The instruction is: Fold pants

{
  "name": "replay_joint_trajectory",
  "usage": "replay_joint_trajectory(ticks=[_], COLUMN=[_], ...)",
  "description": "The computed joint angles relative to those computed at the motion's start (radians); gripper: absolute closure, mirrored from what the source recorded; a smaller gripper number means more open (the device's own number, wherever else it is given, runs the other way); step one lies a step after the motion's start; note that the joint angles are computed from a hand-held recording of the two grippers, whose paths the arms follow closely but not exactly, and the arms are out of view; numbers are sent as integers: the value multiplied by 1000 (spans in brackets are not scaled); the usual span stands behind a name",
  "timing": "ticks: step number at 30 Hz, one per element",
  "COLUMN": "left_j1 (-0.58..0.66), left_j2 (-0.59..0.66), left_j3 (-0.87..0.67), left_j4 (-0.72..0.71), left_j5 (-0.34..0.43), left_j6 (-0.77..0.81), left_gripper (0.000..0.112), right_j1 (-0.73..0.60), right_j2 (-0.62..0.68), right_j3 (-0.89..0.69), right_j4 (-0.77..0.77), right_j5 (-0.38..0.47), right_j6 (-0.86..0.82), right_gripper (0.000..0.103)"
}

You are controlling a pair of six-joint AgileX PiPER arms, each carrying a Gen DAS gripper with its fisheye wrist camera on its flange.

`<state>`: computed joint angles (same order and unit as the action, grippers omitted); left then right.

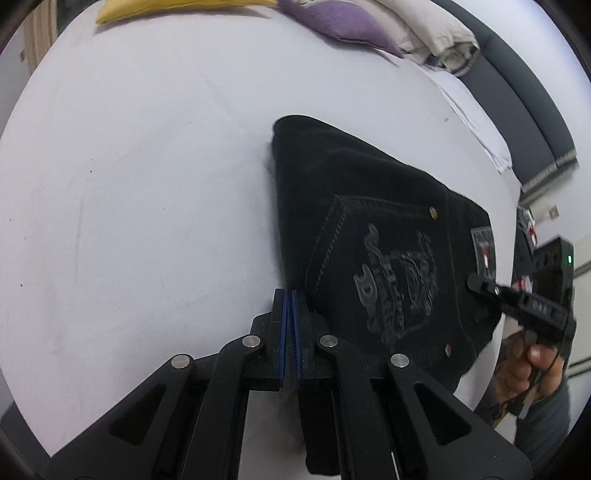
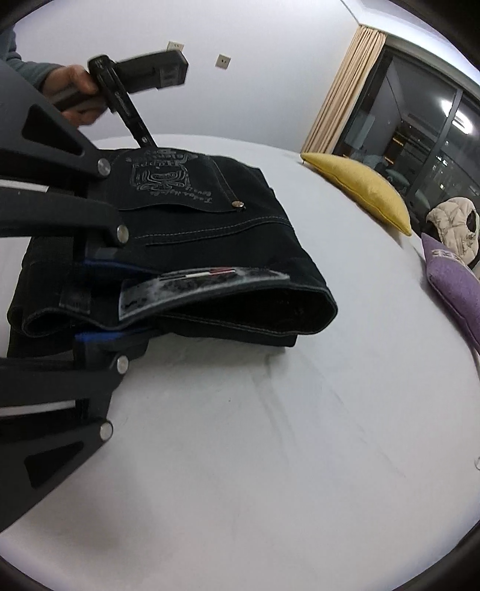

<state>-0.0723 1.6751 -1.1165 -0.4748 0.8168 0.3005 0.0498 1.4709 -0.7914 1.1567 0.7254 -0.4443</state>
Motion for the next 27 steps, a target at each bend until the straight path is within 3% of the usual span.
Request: replay_joint_trajectory(ticks=[3,5,6,7,9,15,17,18,19,22,27], left_j1=[52,94,109,139,172,139,140,146,143,108,85], left_j2=[-32,-45,-44,-28,-2,217,243,283,290,273,150], left_j3=[-7,-18,-20,-30,-20,-92,-99,-129,-132,-126,-75], left_j4=[-40,-94,-120,-186,-308,-401,-437,-453,-458,-431,-441], left_j5=[38,64,78,120,153,238,233,267,260,220,180], left_j6=[40,106,132,194,313,362,378,363,362,374,373], left_gripper=[110,101,82,46,14,20,57,79,86,90,93], right_j1=[-19,-23,-25,-24,-20,-33,-55,-58,-58,-35,85], right_j2=[26,33,49,55,69,91,105,114,123,132,34], right_j3=[2,1,-1,2,6,0,1,-2,-4,-25,-100], right_j4=[43,69,96,112,139,173,184,192,202,186,-54], right_j5=[30,43,49,50,49,77,108,116,123,99,-21], right_j6=[-61,-86,-111,-125,-154,-196,-224,-236,-248,-234,41], right_gripper=[64,64,64,64,63,63,63,63,63,69,83])
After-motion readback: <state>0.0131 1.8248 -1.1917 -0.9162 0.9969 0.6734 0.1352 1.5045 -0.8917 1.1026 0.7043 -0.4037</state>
